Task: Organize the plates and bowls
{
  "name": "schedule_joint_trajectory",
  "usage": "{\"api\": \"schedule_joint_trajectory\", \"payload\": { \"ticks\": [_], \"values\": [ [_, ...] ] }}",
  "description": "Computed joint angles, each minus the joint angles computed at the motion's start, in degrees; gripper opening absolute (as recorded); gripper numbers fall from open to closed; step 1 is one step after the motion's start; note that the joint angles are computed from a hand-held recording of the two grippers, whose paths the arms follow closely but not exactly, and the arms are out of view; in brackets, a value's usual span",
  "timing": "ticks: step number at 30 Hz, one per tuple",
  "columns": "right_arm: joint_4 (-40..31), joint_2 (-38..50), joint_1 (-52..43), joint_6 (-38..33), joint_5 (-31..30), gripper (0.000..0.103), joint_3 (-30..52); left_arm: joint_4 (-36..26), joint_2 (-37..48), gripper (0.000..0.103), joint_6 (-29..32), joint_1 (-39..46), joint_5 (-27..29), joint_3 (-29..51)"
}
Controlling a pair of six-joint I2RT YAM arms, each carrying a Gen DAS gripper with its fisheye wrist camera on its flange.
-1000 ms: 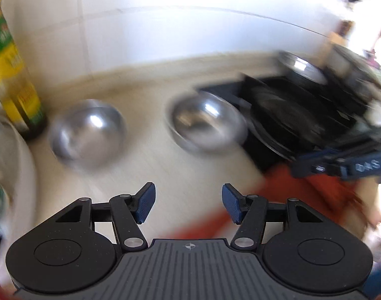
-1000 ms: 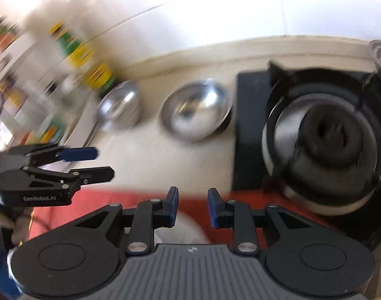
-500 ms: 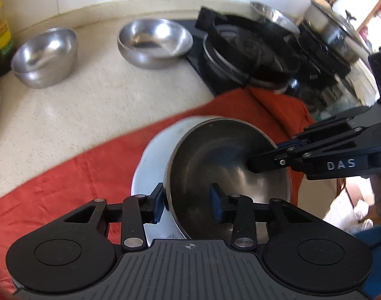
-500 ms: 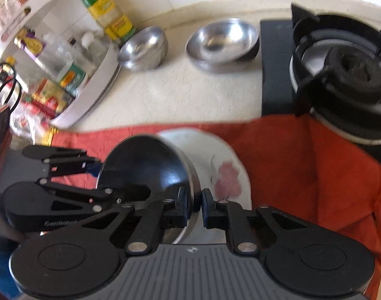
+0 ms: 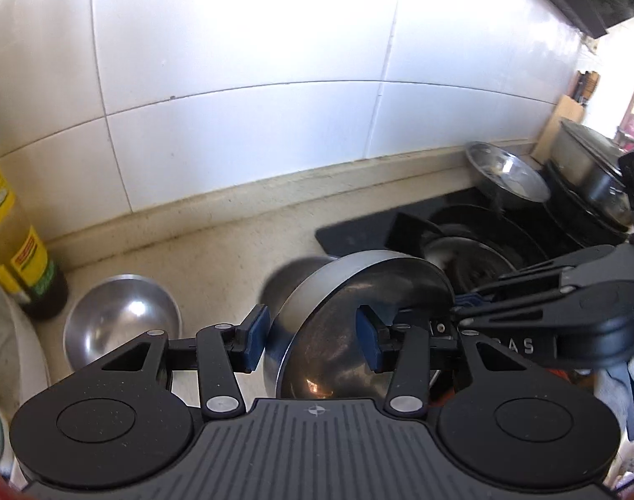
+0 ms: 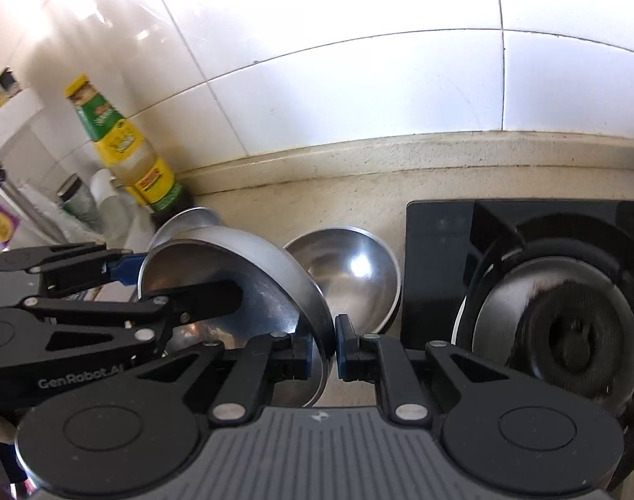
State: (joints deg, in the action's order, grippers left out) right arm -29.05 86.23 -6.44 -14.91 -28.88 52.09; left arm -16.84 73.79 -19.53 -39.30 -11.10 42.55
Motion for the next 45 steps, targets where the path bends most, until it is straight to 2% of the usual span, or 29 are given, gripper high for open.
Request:
{"api": "schedule_joint_trajectory", "payload": {
  "ticks": [6, 15, 20, 23, 28, 30, 33, 36, 45],
  "values": [
    [0.4, 8.6, 1.3, 2.0, 2.2, 0.016, 7.2, 5.5, 5.9, 0.056, 3.2, 5.2, 5.1, 1.2],
    [1.5, 14.7, 3.5, 3.7, 6.5, 0.018, 12.2, 7.5, 12.7, 0.052, 4.6, 10.1, 10.5, 4.1],
    [3.5, 14.6, 3.9, 4.6, 10.7, 0.026, 11.4, 7.9, 14.4, 0.053, 4.1, 10.0, 8.8, 4.1],
    [3.2, 15.0, 2.7, 5.1, 9.7, 0.032, 11.7, 7.5, 13.3, 0.058, 4.1, 10.5, 8.7, 3.3],
    [2.0, 18.0, 2.9, 6.6, 9.1, 0.032, 12.5, 8.0, 13.8, 0.062, 2.5, 11.1, 8.5, 3.0],
    [0.0, 19.9, 2.3, 7.3, 6.1, 0.033, 13.2, 8.0, 15.0, 0.062, 1.8, 11.0, 9.2, 2.9],
    [3.3, 17.7, 3.5, 6.3, 6.7, 0.035, 10.0, 8.1, 16.0, 0.061, 1.6, 10.8, 10.3, 2.1],
    [1.7, 17.2, 3.7, 5.5, 4.6, 0.032, 9.5, 8.2, 16.7, 0.059, 1.0, 10.4, 10.7, 1.1],
    [-2.9, 12.4, 6.0, 0.5, 2.4, 0.032, 5.1, 3.1, 5.8, 0.063, 0.4, 8.1, 7.8, -6.7]
  ]
}}
